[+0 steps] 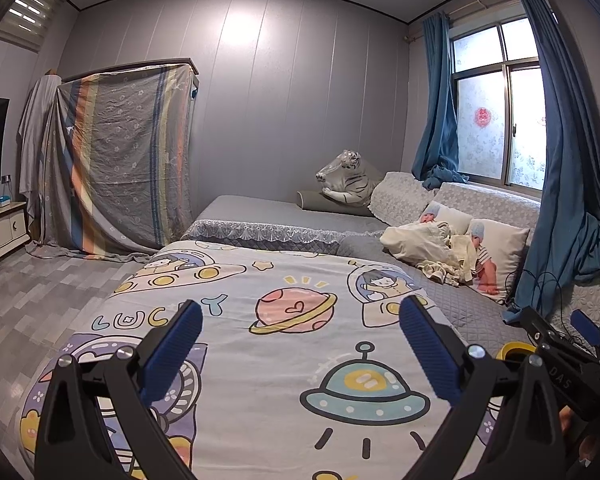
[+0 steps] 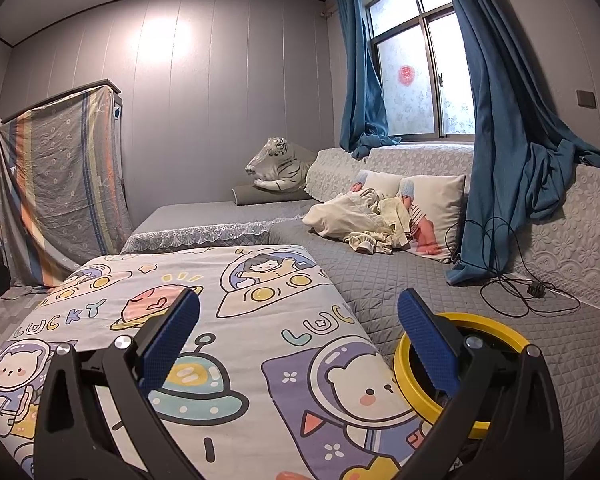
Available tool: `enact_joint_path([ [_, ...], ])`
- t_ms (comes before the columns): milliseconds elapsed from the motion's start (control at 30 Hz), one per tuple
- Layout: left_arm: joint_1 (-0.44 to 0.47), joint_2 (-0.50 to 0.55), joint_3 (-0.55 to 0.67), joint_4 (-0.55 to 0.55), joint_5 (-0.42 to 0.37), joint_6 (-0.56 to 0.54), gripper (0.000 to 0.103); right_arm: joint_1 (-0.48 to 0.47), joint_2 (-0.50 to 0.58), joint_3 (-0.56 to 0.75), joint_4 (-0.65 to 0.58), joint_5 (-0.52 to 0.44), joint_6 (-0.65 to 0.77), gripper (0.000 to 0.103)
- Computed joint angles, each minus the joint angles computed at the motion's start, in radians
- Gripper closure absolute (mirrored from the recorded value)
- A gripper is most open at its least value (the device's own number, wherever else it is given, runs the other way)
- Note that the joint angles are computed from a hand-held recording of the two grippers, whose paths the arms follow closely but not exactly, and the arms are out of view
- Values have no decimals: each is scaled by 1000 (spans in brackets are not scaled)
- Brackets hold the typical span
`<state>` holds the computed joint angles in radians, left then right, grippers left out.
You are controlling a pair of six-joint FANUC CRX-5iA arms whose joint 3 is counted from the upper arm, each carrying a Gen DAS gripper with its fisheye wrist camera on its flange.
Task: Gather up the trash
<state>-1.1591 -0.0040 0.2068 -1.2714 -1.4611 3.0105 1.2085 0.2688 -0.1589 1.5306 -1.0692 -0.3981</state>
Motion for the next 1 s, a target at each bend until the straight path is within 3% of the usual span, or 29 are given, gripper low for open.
enact_joint_path([
  [1000, 10, 0, -11, 17, 19, 3, 8, 6, 12, 5, -21, -3, -11, 8],
])
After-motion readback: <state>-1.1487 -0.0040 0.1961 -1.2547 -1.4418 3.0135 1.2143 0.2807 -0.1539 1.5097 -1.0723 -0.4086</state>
